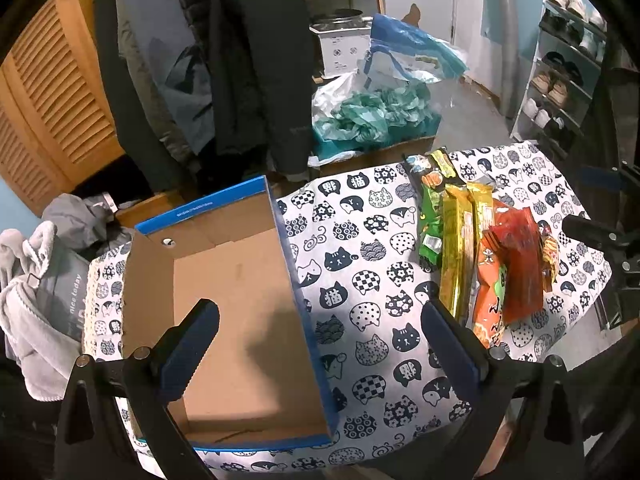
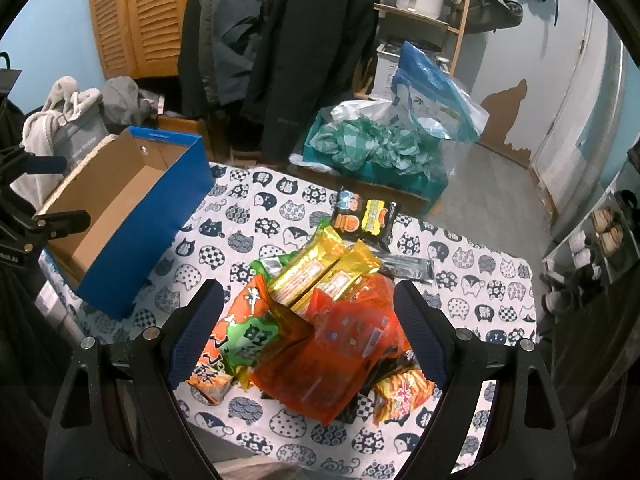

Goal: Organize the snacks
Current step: 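Move both tools toward the pile of snack packets, then grasp the orange-green Want Want bag with the left tool while the right tool grasps the orange chip bag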

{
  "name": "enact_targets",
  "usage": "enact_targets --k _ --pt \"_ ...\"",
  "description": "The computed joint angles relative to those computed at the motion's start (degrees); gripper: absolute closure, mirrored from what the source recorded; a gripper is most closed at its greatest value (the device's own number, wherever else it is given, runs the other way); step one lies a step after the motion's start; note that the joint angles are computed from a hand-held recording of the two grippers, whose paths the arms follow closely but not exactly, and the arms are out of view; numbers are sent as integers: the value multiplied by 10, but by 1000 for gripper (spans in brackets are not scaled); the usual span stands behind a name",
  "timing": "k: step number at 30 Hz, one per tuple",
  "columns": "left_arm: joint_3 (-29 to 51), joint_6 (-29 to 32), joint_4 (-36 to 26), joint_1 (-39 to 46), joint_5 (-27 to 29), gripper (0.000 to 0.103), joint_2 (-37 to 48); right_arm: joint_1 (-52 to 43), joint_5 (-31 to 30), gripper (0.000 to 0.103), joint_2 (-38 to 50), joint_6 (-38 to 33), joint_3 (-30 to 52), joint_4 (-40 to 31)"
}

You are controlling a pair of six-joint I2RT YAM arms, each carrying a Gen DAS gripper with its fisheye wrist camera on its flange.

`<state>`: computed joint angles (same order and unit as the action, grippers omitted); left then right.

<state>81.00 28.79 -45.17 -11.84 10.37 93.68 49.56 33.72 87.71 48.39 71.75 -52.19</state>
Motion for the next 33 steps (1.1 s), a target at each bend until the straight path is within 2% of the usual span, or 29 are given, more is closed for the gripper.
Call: enact_targets --k 23,33 --pt "-16 2 -3 -18 0 1 3 -14 -11 18 -23 0 -23 -10" --pt "-42 -13 25 -66 -38 1 8 -33 -19 18 -75 22 -101 -6"
